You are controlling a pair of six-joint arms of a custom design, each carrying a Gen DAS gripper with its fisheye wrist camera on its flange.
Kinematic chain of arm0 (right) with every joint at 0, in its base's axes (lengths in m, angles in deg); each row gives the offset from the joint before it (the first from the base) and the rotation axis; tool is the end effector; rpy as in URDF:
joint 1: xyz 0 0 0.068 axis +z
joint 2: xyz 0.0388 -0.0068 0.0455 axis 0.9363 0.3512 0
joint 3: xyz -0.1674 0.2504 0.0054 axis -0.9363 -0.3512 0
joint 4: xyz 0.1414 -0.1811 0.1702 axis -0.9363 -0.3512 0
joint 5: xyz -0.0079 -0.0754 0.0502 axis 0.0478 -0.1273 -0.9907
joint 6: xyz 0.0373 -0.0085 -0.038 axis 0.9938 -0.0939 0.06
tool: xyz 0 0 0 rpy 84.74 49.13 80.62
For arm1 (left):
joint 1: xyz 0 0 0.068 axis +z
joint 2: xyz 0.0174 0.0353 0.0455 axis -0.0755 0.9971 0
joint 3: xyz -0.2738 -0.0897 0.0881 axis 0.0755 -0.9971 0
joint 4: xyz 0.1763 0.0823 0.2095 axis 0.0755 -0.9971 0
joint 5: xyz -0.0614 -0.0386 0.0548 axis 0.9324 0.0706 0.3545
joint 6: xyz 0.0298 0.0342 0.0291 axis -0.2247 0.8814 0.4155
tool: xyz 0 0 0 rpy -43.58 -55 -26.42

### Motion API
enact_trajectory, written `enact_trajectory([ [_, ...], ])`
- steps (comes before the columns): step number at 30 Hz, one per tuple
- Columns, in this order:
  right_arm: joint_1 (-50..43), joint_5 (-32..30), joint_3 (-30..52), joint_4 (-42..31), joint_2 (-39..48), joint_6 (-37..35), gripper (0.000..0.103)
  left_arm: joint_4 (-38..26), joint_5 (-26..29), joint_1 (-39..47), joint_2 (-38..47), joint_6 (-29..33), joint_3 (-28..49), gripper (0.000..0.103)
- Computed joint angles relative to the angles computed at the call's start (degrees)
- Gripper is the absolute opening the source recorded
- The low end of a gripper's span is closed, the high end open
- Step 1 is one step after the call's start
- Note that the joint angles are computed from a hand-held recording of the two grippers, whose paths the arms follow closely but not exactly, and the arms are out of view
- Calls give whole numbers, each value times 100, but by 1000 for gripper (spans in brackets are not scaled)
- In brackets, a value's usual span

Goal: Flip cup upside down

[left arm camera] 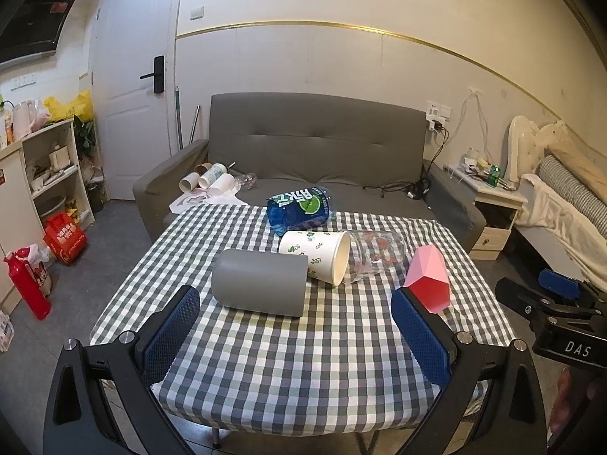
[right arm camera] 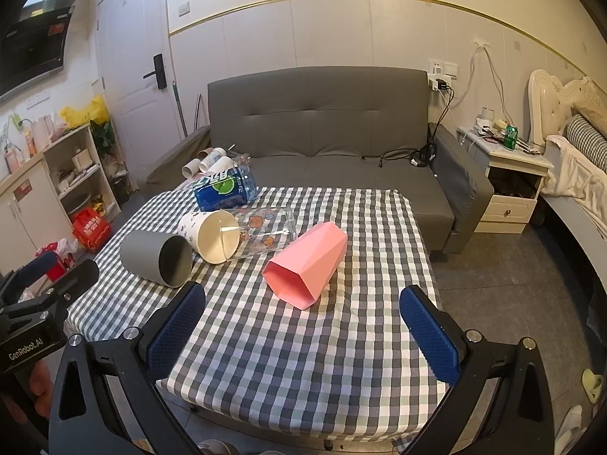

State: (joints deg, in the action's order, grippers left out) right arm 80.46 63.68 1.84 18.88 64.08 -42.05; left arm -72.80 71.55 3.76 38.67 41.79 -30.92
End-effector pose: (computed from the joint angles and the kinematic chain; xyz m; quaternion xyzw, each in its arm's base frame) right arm 0.2341 0.0458 0.2012 -0.0417 0.8882 0.0678 0.4525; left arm 0.2080 0.0247 0.2024 -0.0240 0.8713 -0.0238 0.4896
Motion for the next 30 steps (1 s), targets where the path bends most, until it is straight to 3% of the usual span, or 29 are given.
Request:
enact_trajectory([
  [8, -305, -93, 35, 60, 66, -94, 103, -109, -119, -389, 107, 8, 116, 103],
  [15, -950, -227, 75, 173, 204, -155, 103, 25, -257, -1161, 696, -263, 396, 103],
  [19, -1405, -302, 187, 256, 539, -249, 103, 323, 30, -1598, 1543, -525, 747, 103],
  [29, -2170, -421, 328, 673, 1620, -586, 103, 1345, -432, -2453, 3775, -661, 1614, 102],
  [30, -2229, -413, 344, 726, 1735, -633, 103, 1373, -434, -2479, 3882, -686, 1665, 98],
])
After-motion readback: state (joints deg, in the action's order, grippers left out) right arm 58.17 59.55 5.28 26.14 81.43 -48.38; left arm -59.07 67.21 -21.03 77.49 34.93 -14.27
